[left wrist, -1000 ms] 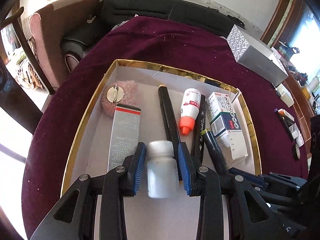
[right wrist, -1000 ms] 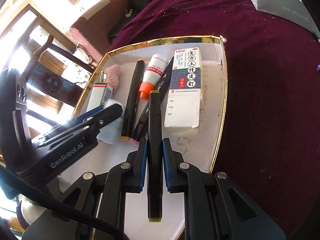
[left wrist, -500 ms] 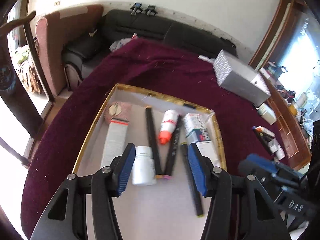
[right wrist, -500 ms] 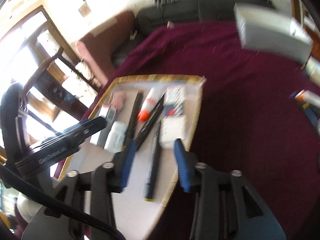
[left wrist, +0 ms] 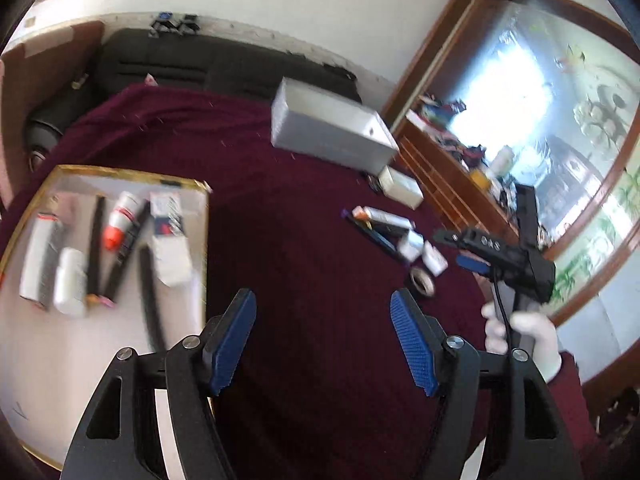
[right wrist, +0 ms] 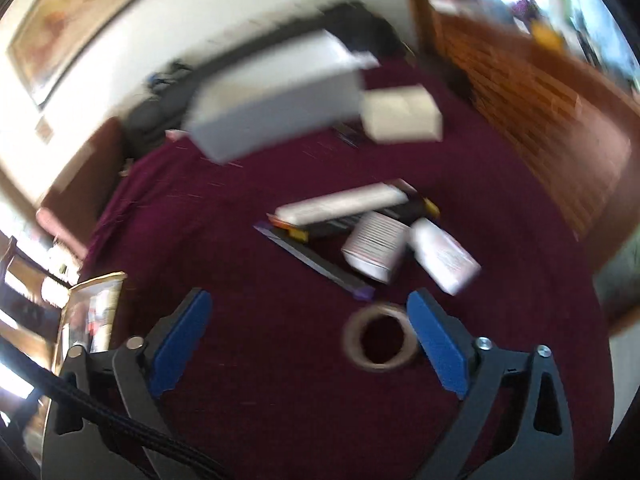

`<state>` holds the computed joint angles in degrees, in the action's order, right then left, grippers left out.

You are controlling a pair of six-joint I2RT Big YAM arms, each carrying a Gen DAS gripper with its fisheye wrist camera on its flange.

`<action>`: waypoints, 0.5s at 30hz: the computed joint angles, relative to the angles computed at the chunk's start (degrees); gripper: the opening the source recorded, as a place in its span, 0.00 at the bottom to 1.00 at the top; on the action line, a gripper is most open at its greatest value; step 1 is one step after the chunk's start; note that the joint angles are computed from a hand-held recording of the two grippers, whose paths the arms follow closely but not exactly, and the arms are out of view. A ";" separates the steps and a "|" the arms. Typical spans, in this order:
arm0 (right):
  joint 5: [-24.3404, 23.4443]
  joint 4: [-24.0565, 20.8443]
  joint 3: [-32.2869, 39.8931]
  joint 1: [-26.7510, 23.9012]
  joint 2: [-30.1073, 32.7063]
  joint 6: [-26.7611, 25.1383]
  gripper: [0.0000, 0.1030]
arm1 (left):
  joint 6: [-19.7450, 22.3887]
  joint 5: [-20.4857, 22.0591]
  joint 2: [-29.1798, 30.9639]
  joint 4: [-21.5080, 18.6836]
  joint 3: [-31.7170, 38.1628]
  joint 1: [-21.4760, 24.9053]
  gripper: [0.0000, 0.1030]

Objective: Organize objects
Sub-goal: 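Grasp a purple-capped black marker with the left tool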

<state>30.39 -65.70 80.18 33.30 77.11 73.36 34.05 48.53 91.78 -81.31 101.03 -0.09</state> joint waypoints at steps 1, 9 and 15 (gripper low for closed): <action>-1.41 1.12 -1.93 -0.60 -1.11 0.18 0.92 | 0.51 -0.94 -0.23 -0.23 -0.87 -0.67 0.62; -10.01 19.96 -9.11 -3.37 -3.95 -7.46 0.92 | -0.22 -4.48 -1.03 0.89 -4.20 -2.31 0.62; -16.28 15.01 2.13 -9.59 7.93 -17.32 0.92 | -0.14 -4.24 -1.95 1.27 -5.51 -1.67 0.62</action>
